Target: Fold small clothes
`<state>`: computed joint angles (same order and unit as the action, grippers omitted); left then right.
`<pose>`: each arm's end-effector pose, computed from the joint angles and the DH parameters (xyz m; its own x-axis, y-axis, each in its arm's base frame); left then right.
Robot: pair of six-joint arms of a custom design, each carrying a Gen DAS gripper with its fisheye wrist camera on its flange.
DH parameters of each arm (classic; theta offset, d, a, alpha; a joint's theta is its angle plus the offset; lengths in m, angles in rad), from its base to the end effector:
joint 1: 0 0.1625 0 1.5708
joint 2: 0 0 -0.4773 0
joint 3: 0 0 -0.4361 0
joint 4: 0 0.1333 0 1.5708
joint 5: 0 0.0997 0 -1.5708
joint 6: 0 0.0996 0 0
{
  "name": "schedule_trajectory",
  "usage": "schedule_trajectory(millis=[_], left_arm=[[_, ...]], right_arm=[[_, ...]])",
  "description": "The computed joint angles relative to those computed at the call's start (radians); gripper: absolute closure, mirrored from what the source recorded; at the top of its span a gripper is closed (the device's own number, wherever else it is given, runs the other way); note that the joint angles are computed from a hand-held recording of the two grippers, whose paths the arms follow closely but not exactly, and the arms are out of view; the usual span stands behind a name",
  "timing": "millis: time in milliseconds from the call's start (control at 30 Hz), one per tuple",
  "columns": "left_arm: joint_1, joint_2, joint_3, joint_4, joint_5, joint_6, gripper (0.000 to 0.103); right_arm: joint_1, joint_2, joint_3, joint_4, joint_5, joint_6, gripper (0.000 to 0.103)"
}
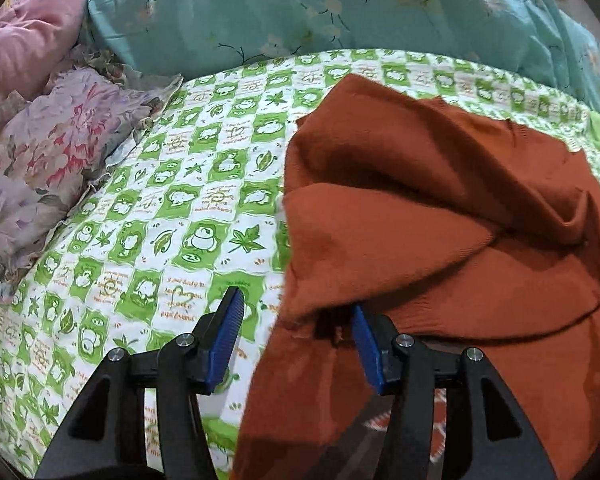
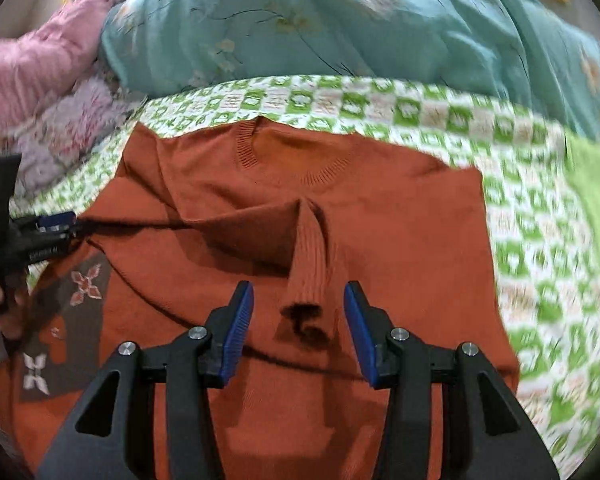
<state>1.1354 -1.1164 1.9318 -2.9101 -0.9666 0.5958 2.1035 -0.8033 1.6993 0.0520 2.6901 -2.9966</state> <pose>-0.0960 -0.6566 0.2528 -0.5119 0.5146 -0.6879 0.7883 0.5996 -0.1380 0.3160 -0.4501 0.0720 -0.6953 0.3292 0.6389 -0.3154 0.6590 -0.6828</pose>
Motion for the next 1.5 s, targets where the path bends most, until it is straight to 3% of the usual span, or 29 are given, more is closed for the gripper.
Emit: schedule_trajectory(millis=[33,67,100,133,233,267,333,433,533,633,833,967,1033,1067,1100,1167,1267,1333,1500], left_arm=[[0.003,0.007,-0.007,0.001,0.003,-0.004,0.049],[0.005,0.015,-0.018,0.006,0.005,-0.01,0.049],[0.009,0.019,-0.027,0.006,0.004,-0.014,0.049],[0.012,0.022,-0.033,0.003,0.005,-0.018,0.049],[0.024,0.031,-0.064,0.018,0.0,-0.043,0.047],[0.03,0.033,-0.074,0.028,-0.002,-0.054,0.047],[0.034,0.034,-0.084,0.032,0.003,-0.071,0.047],[0.045,0.031,-0.098,0.063,-0.021,-0.106,0.047],[0.045,0.032,-0.094,0.061,-0.029,-0.1,0.046],[0.04,0.037,-0.086,0.046,-0.007,-0.09,0.046],[0.046,0.024,-0.087,0.09,-0.016,-0.081,0.046],[0.046,0.006,-0.085,0.138,-0.019,-0.087,0.046],[0.055,-0.028,-0.093,0.232,-0.091,-0.109,0.046],[0.062,-0.052,-0.102,0.29,-0.154,-0.122,0.046],[0.067,-0.067,-0.111,0.329,-0.196,-0.129,0.045],[0.071,-0.089,-0.132,0.386,-0.272,-0.139,0.034],[0.064,-0.064,-0.185,0.419,-0.299,-0.165,0.023],[0.061,0.001,-0.269,0.494,-0.316,-0.203,0.022],[0.061,0.204,-0.498,0.641,-0.266,-0.277,0.022]], right_arm=[[-0.006,0.012,-0.016,0.039,0.0,0.017,0.064],[-0.018,0.021,-0.029,0.097,-0.015,0.06,0.089],[-0.025,0.017,-0.028,0.123,-0.033,0.092,0.096],[-0.031,-0.006,-0.009,0.108,-0.065,0.101,0.096],[-0.046,-0.217,0.174,-0.109,-0.311,0.168,0.096],[-0.049,-0.272,0.217,-0.162,-0.341,0.172,0.097],[-0.035,-0.352,0.269,-0.222,-0.291,0.181,0.097],[-0.046,-0.393,0.281,-0.19,-0.183,0.229,0.099],[-0.131,-0.435,0.314,-0.159,-0.219,0.343,0.099],[-0.179,-0.395,0.295,-0.105,-0.22,0.398,0.098],[-0.171,-0.37,0.32,-0.141,-0.228,0.42,0.092],[-0.162,-0.329,0.31,-0.118,-0.236,0.422,0.074],[-0.162,-0.31,0.297,-0.102,-0.223,0.407,0.074],[-0.157,-0.298,0.285,-0.085,-0.21,0.394,0.074],[-0.153,-0.293,0.28,-0.078,-0.2,0.386,0.083],[-0.149,-0.298,0.28,-0.078,-0.207,0.369,0.103],[-0.129,-0.292,0.269,-0.077,-0.161,0.339,0.103],[-0.125,-0.282,0.257,-0.062,-0.164,0.334,0.103],[-0.112,-0.261,0.238,-0.044,-0.15,0.342,0.102]])
